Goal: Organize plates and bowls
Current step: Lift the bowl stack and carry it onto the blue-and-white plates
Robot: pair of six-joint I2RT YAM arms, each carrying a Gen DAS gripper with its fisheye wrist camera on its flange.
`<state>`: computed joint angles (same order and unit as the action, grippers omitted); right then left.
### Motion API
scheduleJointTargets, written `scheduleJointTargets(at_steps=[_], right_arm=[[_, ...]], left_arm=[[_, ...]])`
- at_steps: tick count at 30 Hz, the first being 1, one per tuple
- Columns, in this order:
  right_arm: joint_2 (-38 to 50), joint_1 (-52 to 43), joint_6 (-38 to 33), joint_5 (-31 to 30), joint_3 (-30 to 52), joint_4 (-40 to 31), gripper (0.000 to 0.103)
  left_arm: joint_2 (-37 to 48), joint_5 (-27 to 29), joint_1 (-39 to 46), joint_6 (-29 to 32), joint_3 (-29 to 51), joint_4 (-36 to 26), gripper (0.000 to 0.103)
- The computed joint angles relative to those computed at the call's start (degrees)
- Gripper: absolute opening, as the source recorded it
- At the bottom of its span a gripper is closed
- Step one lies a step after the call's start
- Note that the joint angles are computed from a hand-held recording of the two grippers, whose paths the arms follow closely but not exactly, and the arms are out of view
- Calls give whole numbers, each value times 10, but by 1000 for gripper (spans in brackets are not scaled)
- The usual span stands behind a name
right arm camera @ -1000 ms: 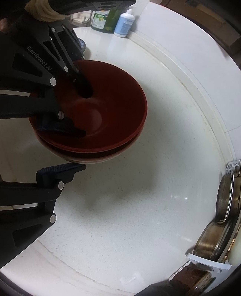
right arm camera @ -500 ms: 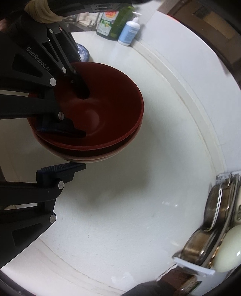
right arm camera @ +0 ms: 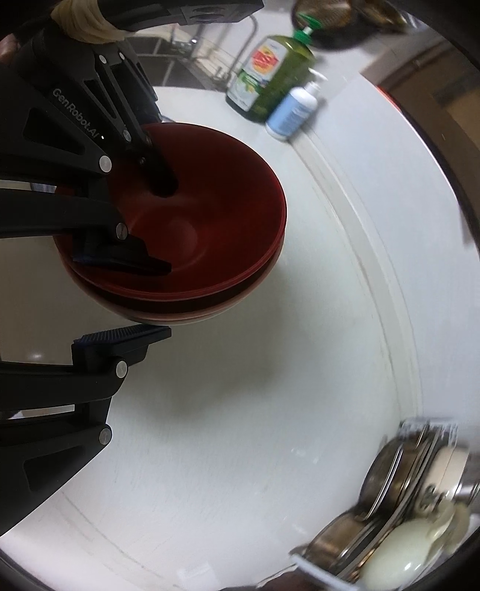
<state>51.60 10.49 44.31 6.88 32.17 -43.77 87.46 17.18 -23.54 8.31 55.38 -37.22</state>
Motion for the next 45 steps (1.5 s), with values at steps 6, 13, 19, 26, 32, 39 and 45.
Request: scheduleJointTargets(at_steps=[6,13,19,26,32,39,45], right_arm=[[57,77,27,13,30,30,28],[121,135,35,12,61,64,28],[177,169,36,4,84,93,28],[235,195,40,-15,102,124,28],[268,204,41,-30,106,142,28],[289,208,42,-39,108,148,28],[305,202,38,-50,111,149,28]], left_arm=[[-10,9,74,27,-9,-5,25],[-21,14,142,47,-16,-16,25],[-19,15,196,70,-18,-23,25],[-5,10,236,87,-20,-25,25],[11,3,254,95,-23,-23,25],[29,-5,253,92,-28,-15,25],[38,-12,247,89,-29,-12,25]])
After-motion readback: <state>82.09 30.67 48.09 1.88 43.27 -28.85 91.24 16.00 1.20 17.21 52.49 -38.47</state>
